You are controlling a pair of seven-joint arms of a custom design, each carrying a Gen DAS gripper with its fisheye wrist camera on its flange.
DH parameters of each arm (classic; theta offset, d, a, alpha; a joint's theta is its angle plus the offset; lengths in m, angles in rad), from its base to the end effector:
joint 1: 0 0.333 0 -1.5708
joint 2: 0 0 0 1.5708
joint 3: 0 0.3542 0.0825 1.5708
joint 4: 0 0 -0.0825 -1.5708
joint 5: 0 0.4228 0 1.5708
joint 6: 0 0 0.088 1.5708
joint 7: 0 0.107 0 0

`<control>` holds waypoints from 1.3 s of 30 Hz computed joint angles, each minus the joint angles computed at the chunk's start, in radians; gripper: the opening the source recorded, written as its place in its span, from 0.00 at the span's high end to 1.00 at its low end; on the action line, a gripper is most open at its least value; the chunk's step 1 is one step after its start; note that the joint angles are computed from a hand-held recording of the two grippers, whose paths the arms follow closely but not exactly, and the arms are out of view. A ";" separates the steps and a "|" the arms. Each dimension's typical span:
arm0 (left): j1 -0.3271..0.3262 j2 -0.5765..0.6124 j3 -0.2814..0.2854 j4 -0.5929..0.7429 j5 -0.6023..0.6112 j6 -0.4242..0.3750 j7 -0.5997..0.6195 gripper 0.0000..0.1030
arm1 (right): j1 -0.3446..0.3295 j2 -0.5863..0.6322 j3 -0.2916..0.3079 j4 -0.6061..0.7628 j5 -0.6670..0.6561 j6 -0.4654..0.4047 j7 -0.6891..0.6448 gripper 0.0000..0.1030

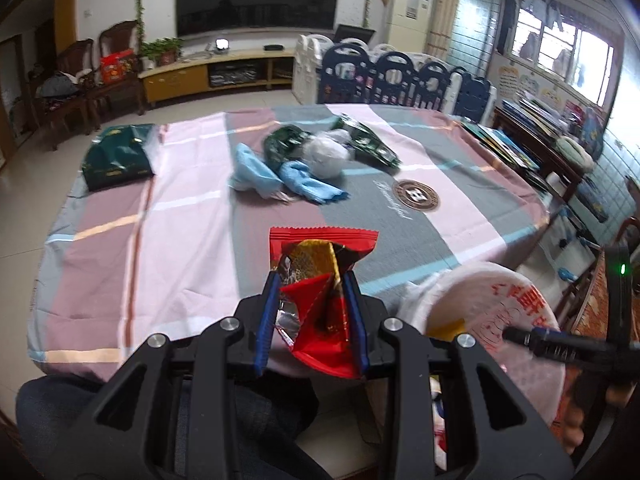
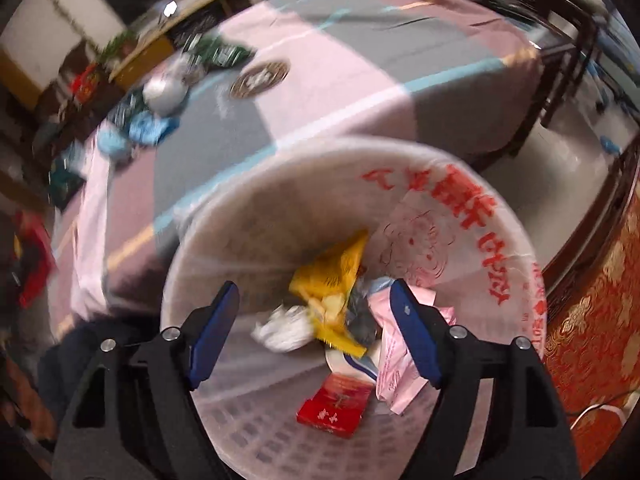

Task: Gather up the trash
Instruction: 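Release the white bag into the wastebasket with the right gripper while the left drops the red wrapper in, then grasp the light blue face mask with the left gripper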

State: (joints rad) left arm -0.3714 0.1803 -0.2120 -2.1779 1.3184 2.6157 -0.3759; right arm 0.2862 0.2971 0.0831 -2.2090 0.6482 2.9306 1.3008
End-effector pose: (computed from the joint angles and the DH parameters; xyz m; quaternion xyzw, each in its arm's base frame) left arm 0.4916 -0.3480 0.3356 -0.7373 0.5612 -0.2648 0.2672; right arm 0.5866 0.1847 0.2870 -0.6937 0.6782 -0.0270 0.2411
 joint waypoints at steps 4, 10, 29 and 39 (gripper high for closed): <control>0.016 0.058 0.010 0.034 0.018 0.167 0.004 0.68 | -0.084 -0.036 0.077 -0.014 0.207 0.086 -0.116 0.21; -0.007 0.164 0.030 0.120 -0.004 0.347 0.121 0.68 | -0.104 -0.050 0.072 -0.016 0.321 0.117 -0.182 0.20; -0.038 0.142 0.163 0.092 -0.075 0.273 0.097 0.09 | -0.067 0.005 0.026 0.005 0.266 0.092 -0.124 0.20; 0.132 0.324 0.143 0.350 -0.239 0.098 0.427 0.18 | -0.050 0.042 0.014 0.036 0.174 0.130 -0.065 0.20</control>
State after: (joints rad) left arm -0.2391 0.5041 -0.0693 -1.8279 1.0797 2.7136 0.0511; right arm 0.2365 0.3391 0.0971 -2.1727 0.8225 3.0607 1.2355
